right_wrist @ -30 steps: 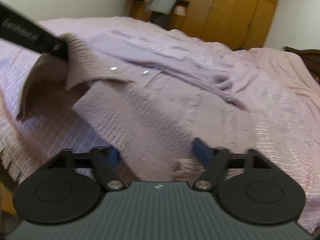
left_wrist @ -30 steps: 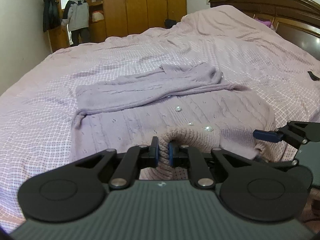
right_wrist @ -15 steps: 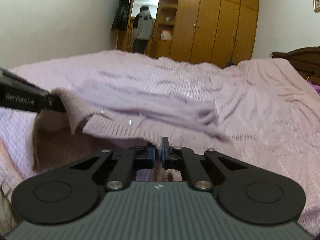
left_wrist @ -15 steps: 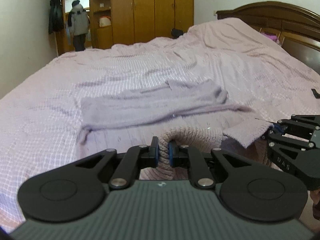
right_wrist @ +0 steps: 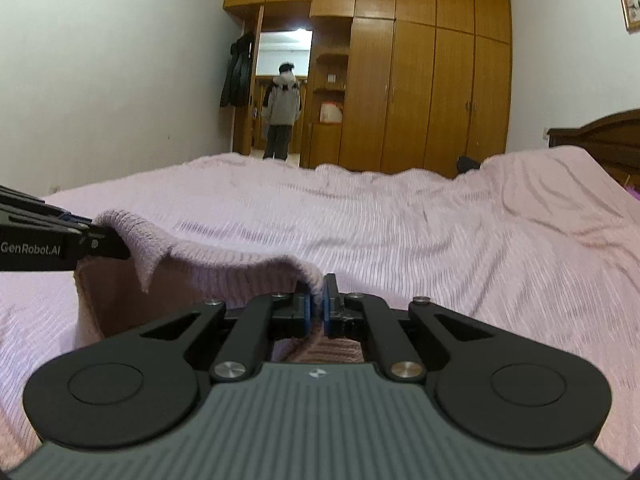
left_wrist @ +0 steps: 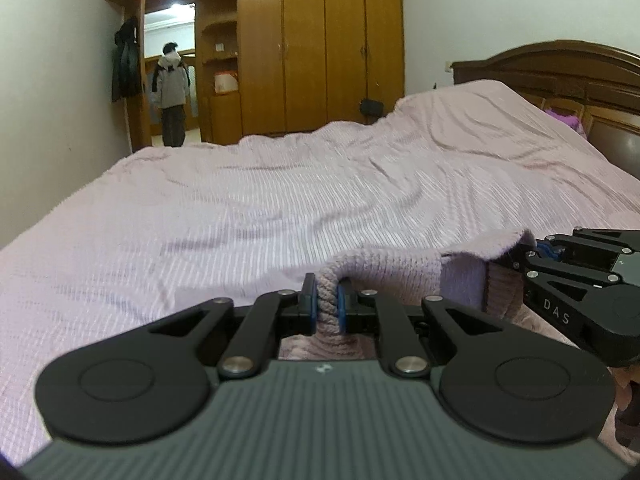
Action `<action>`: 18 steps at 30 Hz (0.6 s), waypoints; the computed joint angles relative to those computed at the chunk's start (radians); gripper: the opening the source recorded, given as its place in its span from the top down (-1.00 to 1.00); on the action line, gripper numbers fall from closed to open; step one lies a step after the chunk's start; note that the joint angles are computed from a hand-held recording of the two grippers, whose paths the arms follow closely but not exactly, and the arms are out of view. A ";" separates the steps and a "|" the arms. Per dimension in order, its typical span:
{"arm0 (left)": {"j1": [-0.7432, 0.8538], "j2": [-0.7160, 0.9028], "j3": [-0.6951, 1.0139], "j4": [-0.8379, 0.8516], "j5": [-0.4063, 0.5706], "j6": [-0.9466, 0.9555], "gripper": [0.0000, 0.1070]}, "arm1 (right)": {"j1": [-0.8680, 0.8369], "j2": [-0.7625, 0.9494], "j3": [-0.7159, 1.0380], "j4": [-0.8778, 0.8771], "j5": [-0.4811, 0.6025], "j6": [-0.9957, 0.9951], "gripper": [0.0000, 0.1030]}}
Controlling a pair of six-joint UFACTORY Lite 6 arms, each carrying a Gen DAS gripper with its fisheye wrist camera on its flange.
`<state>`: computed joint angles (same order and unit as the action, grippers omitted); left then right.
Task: Fold small clothes
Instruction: 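Lift the hem with both tools and fold it over toward the collar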
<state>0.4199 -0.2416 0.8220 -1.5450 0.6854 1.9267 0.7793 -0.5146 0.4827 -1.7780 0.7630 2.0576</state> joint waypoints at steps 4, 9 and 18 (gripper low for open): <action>-0.111 0.161 0.142 -0.100 -0.114 0.049 0.78 | -0.207 0.169 0.135 -0.222 -0.152 0.157 0.90; -0.231 0.432 0.366 -0.226 -0.260 0.131 0.78 | -0.380 0.448 0.360 -0.454 -0.271 0.319 0.90; -0.359 0.996 0.877 0.064 -0.482 -0.207 0.78 | -0.516 1.022 0.814 -0.552 -0.384 0.407 0.90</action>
